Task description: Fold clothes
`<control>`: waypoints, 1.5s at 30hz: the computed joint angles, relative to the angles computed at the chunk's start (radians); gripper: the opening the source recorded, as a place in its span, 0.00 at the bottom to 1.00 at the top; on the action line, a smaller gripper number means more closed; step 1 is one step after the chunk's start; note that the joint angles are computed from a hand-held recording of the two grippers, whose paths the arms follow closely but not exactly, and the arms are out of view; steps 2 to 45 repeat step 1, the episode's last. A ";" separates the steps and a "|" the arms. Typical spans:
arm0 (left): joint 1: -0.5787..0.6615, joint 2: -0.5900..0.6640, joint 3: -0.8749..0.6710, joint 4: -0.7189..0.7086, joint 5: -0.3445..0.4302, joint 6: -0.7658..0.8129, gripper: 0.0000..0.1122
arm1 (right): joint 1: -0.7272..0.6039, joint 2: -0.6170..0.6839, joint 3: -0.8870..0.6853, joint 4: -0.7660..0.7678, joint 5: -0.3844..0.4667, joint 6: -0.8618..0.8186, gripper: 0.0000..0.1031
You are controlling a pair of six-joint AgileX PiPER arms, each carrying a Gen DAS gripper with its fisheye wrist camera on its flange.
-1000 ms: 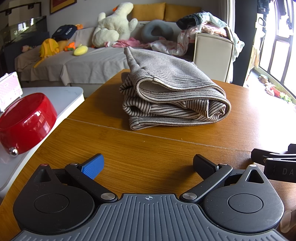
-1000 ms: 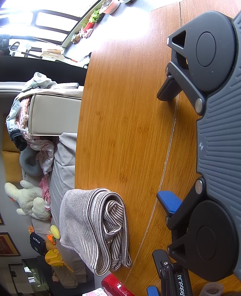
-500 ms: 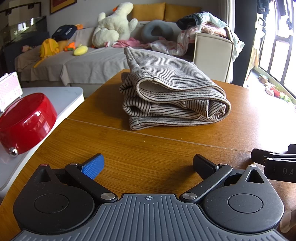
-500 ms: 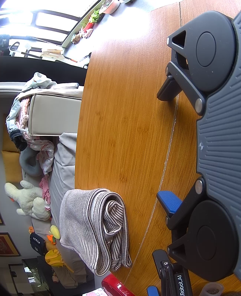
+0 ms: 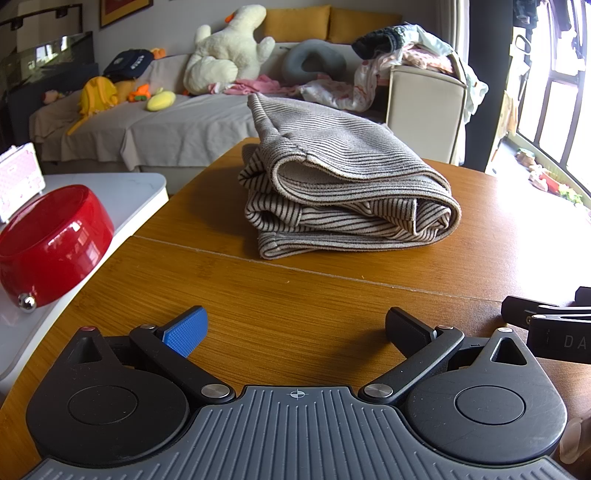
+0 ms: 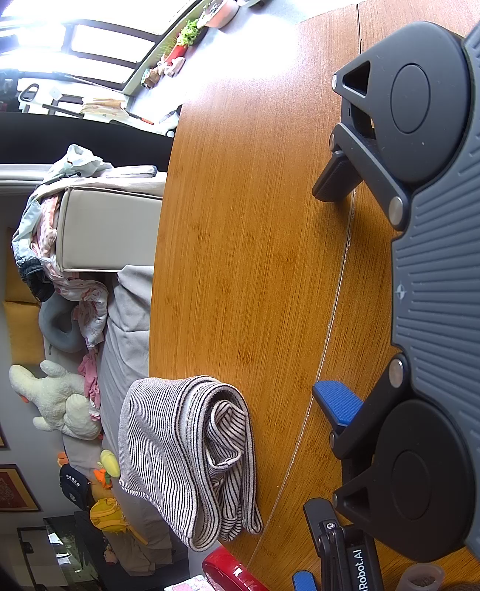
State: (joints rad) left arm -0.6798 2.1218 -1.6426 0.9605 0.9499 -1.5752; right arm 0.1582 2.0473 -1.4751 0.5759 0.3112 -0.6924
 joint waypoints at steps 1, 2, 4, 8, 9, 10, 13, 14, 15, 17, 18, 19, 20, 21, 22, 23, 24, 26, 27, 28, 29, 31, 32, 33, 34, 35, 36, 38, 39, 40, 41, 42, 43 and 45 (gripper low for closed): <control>0.000 0.000 0.000 0.000 0.000 0.000 0.92 | 0.000 0.000 0.000 0.000 0.000 0.000 1.00; 0.000 0.000 0.000 0.000 0.000 0.000 0.92 | 0.000 0.000 0.000 0.000 0.000 0.000 1.00; 0.000 0.000 0.000 0.000 0.000 0.000 0.92 | 0.000 0.000 0.000 0.000 0.000 0.000 1.00; 0.000 0.000 0.000 0.000 0.000 0.000 0.92 | 0.000 0.000 0.000 0.000 0.000 0.000 1.00; 0.000 0.000 0.000 0.000 0.000 0.000 0.92 | 0.000 0.000 0.000 0.000 0.000 0.000 1.00; 0.000 0.000 0.000 0.000 0.000 0.000 0.92 | 0.000 0.000 0.000 0.000 0.000 0.000 1.00; 0.000 0.000 0.000 0.000 0.000 0.000 0.92 | 0.000 0.000 0.000 0.000 0.000 0.000 1.00; 0.000 0.000 0.000 0.000 0.000 0.000 0.92 | 0.000 0.000 0.000 0.000 0.000 0.000 1.00; 0.000 0.000 0.000 0.000 0.000 0.000 0.92 | 0.000 0.000 0.000 0.000 0.000 0.000 1.00; 0.000 0.000 0.000 0.000 0.000 0.000 0.92 | 0.000 0.000 0.000 0.000 0.000 0.000 1.00; 0.000 0.000 0.000 0.000 0.000 0.000 0.92 | 0.000 0.000 0.000 0.000 0.000 0.000 1.00; 0.000 0.000 0.000 0.000 0.000 0.000 0.92 | 0.000 0.000 0.000 0.000 0.000 0.000 1.00; 0.000 0.000 0.000 0.000 0.000 0.000 0.92 | 0.000 0.000 0.000 0.000 0.000 0.000 1.00; 0.000 0.000 0.000 0.000 0.000 0.000 0.92 | 0.000 0.000 0.000 0.000 0.000 0.000 1.00; 0.000 0.000 0.000 0.000 0.000 0.000 0.92 | 0.000 0.000 0.000 0.000 0.000 0.000 1.00; 0.000 0.000 0.000 0.000 0.000 0.000 0.92 | 0.000 0.000 0.000 0.000 0.000 0.000 1.00; 0.000 0.000 0.000 0.000 0.000 0.000 0.92 | 0.000 0.000 0.000 0.000 0.000 0.000 1.00; 0.000 0.000 0.000 0.000 0.000 0.000 0.92 | 0.000 0.000 0.000 0.000 0.000 0.000 1.00; 0.000 0.000 0.000 0.000 0.000 0.000 0.92 | 0.000 0.000 0.000 0.000 0.000 0.000 1.00; 0.000 0.000 0.000 0.000 0.000 0.000 0.92 | 0.000 0.000 0.000 0.000 0.000 0.000 1.00; 0.000 0.000 0.000 0.000 0.000 0.000 0.92 | 0.000 0.000 0.000 0.000 0.000 0.000 1.00; 0.000 0.000 0.000 0.000 0.000 0.000 0.92 | 0.000 0.000 0.000 0.000 0.000 0.000 1.00; 0.000 0.000 0.000 0.000 0.000 0.000 0.92 | 0.000 0.000 0.000 0.000 0.000 0.000 1.00; 0.000 0.000 0.000 0.000 0.000 0.000 0.92 | 0.000 0.000 0.000 0.000 0.000 0.000 1.00; 0.000 0.000 0.000 0.000 0.000 0.000 0.92 | 0.000 0.000 0.000 0.000 0.000 0.000 1.00; 0.000 0.000 0.000 0.000 0.000 0.000 0.92 | 0.000 0.000 0.000 0.000 0.000 0.000 1.00; 0.000 0.000 0.000 0.000 0.000 0.000 0.92 | 0.000 0.000 0.000 0.000 0.000 0.000 1.00; 0.000 0.000 0.000 0.000 0.000 0.000 0.92 | 0.000 0.000 0.000 0.000 0.000 0.000 1.00; 0.000 0.000 0.000 0.000 0.000 0.000 0.92 | 0.000 0.000 0.000 0.000 0.000 0.000 1.00; 0.000 0.000 0.000 0.000 0.000 0.000 0.92 | 0.000 0.000 0.000 0.000 0.000 0.000 1.00; 0.000 0.000 0.000 0.000 0.000 0.000 0.92 | 0.000 0.000 0.000 0.000 0.000 0.000 1.00; 0.000 0.000 0.000 0.000 0.000 0.000 0.92 | 0.000 0.000 0.000 0.000 0.000 0.000 1.00; 0.000 0.000 0.000 0.000 0.000 0.000 0.92 | 0.000 0.000 0.000 0.000 0.000 0.000 1.00; 0.000 0.000 0.000 0.000 0.000 0.000 0.92 | 0.000 0.000 0.000 0.000 0.000 0.000 1.00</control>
